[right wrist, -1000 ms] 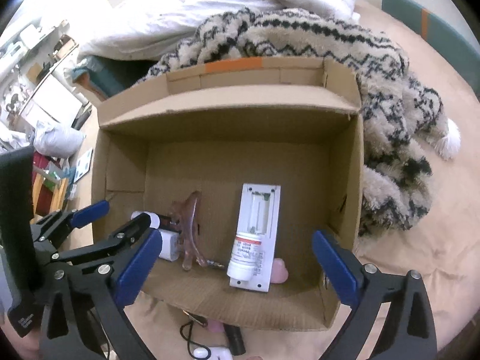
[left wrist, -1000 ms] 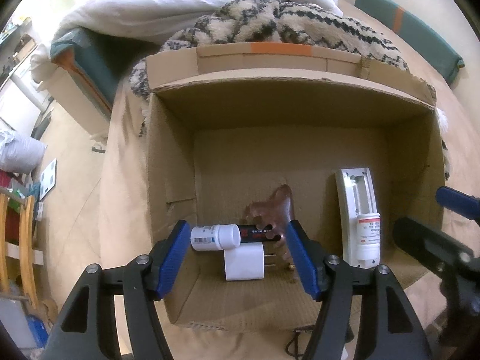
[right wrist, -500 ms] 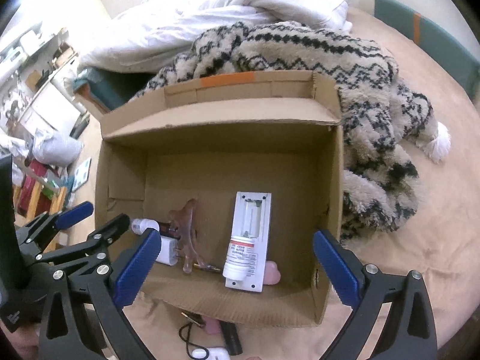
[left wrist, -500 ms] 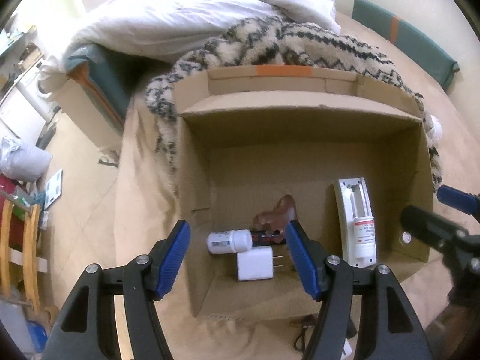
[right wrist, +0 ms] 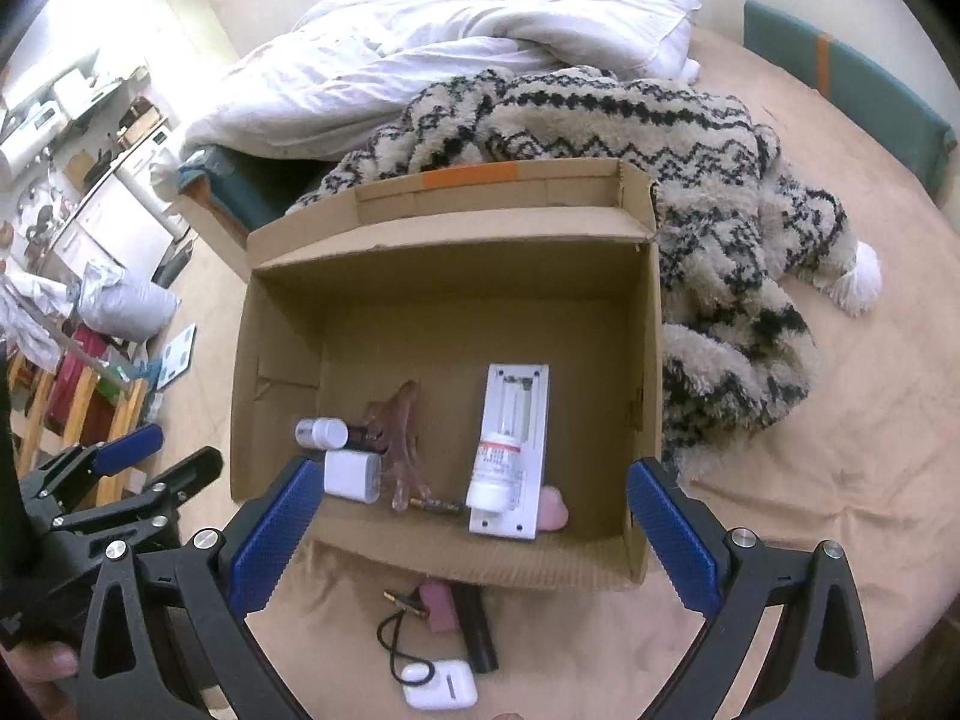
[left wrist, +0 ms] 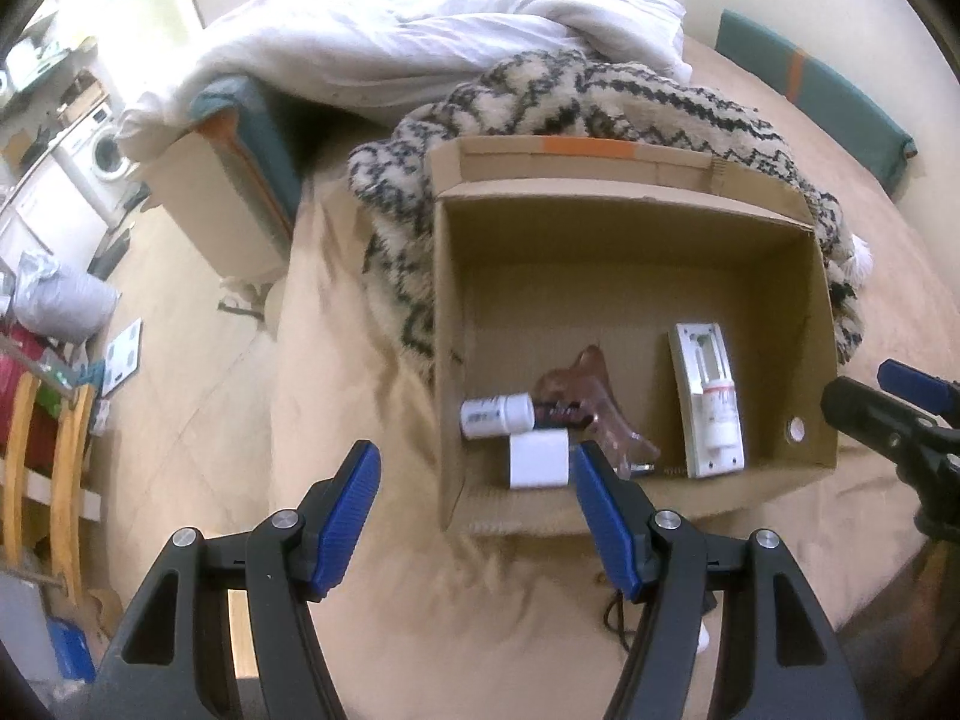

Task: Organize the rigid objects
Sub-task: 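Withdraw both tools from the box toward the remaining items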

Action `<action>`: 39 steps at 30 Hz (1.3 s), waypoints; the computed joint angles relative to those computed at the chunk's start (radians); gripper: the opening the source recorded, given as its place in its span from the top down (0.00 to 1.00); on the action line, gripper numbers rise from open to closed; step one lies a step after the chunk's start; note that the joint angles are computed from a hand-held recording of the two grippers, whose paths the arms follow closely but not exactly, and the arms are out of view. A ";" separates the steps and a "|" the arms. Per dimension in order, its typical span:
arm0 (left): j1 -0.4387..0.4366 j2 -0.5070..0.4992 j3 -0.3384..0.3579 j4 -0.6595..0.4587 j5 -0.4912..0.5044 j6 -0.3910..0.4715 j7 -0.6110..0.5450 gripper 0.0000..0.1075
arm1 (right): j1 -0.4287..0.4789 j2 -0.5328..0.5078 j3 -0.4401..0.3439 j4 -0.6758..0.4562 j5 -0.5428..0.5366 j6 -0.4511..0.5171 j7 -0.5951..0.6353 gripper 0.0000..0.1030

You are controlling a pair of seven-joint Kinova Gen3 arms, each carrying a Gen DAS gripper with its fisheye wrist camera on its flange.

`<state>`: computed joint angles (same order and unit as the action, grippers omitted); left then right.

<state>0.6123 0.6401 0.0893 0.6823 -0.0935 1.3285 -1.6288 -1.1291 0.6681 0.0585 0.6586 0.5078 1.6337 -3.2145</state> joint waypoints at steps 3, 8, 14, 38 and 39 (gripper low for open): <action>-0.016 -0.044 0.003 0.087 0.009 -0.038 0.000 0.41 | -0.019 -0.009 -0.003 0.025 0.007 -0.031 -0.030 0.00; -0.035 -0.099 0.014 0.238 0.008 -0.111 0.005 0.41 | -0.048 0.003 -0.013 0.033 -0.004 -0.038 -0.073 0.00; -0.059 -0.110 0.032 0.262 0.031 -0.119 0.039 0.41 | -0.066 0.014 -0.028 0.062 -0.029 -0.050 -0.148 0.00; -0.101 -0.115 0.044 0.217 0.075 -0.082 0.100 0.41 | -0.023 -0.052 -0.093 0.309 -0.156 -0.320 -0.505 0.00; -0.107 -0.115 0.047 0.214 0.085 -0.078 0.099 0.41 | -0.018 -0.054 -0.098 0.325 -0.161 -0.344 -0.513 0.00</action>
<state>0.5058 0.5254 0.1360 0.8965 -0.0089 1.2505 -1.5298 -1.1472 0.6137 -0.0390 0.9838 0.3470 1.2894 -3.7272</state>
